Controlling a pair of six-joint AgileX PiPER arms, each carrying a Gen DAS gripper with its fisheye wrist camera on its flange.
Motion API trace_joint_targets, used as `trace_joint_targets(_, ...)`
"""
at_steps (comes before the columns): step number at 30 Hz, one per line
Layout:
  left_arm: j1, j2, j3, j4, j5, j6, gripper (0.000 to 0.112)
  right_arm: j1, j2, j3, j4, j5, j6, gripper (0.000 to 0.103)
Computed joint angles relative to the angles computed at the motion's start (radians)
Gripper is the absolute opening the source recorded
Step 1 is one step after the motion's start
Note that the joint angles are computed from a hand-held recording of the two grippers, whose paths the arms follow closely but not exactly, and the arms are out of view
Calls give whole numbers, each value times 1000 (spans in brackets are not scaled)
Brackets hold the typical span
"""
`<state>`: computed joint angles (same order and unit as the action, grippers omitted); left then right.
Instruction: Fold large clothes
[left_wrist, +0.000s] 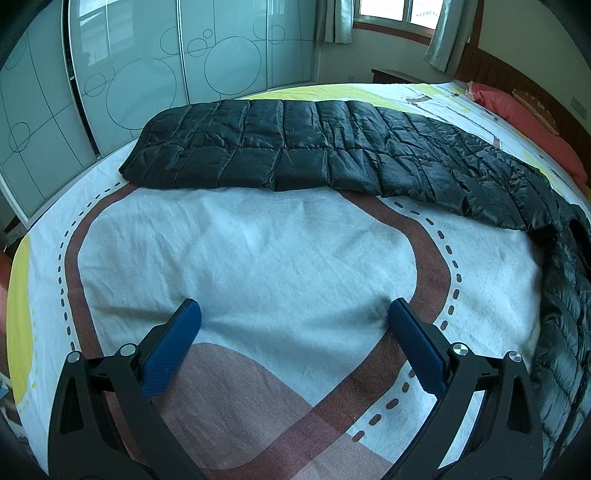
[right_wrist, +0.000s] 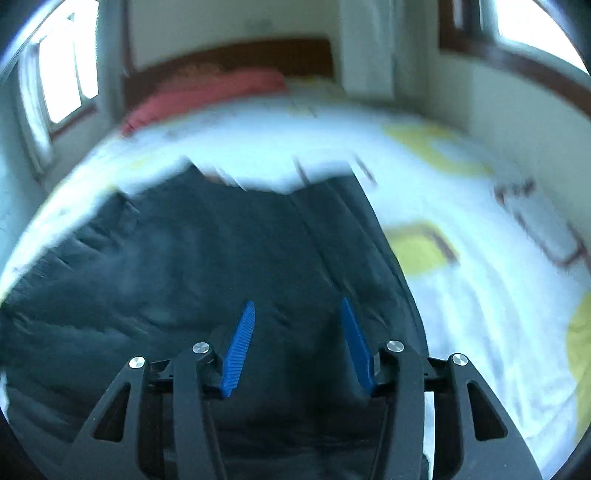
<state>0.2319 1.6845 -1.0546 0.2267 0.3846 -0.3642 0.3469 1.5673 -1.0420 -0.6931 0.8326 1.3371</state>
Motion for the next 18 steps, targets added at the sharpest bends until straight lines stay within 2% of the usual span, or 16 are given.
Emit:
trace_joint_targets(2, -3, 2, -1, 16, 1, -14, 101, 16, 7, 23, -64, -20, 36, 49)
trace_joint_targets(5, -5, 3, -1, 19, 1, -19, 101, 4, 17, -52, -1, 17, -44, 51)
trace_joint_targets(8, -6, 4, -1, 31, 2, -28, 101, -22, -2, -107, -32, -8, -25, 51)
trace_joint_targets(11, -13, 10, -8, 48, 5, -47, 101, -58, 42, -175, -70, -5, -33, 51)
trace_joint_targets(14, -11, 11, -8, 41, 3, -40, 101, -139, 101, -216, -15, -60, -84, 51)
trace_joint_targets(16, -14, 10, -8, 51, 5, -50, 101, -198, 180, -245, 76, -71, -156, 53)
trace_joint_targets(18, -16, 10, -8, 57, 6, -57, 101, -208, 205, -241, 82, -81, -169, 54)
